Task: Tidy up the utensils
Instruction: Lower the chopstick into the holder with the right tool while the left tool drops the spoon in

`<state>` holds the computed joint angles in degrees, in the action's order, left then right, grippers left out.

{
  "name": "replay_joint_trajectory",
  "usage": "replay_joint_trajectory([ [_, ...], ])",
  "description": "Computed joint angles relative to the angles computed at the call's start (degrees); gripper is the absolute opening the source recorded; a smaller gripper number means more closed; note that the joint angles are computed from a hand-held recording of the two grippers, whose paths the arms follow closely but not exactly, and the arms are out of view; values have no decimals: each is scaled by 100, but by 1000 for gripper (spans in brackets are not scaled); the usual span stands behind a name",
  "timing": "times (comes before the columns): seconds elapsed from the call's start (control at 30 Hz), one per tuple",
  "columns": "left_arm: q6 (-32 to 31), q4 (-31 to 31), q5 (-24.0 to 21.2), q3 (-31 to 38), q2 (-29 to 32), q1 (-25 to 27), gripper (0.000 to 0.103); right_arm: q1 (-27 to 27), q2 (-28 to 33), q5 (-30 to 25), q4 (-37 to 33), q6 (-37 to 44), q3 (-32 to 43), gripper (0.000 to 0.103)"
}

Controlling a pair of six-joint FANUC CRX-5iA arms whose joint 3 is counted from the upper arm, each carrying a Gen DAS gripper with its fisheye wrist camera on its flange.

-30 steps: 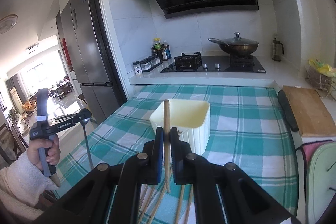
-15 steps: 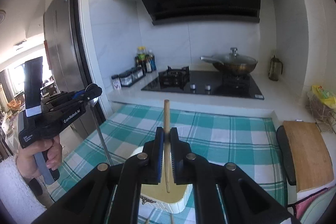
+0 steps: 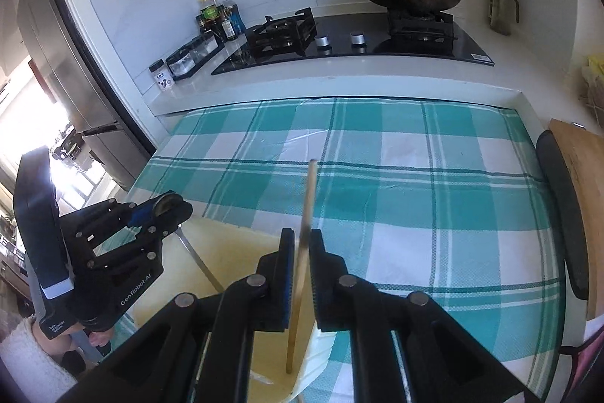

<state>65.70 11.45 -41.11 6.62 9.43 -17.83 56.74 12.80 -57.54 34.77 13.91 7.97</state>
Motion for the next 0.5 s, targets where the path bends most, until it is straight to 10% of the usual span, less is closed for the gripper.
replay_joint_trajectory([
  [0.1, -232, 623, 15, -327, -265, 211, 57, 96, -115, 126, 351, -283, -308, 33],
  [0.23, -595, 1273, -261, -1076, -1062, 651, 73, 548, -579, 58, 1143, -937, -985, 34],
  [0.5, -1353, 1738, -1947, -3221, -3257, 2099, 84, 2746, -1413, -2063, 1747, -2566, -2446, 44],
])
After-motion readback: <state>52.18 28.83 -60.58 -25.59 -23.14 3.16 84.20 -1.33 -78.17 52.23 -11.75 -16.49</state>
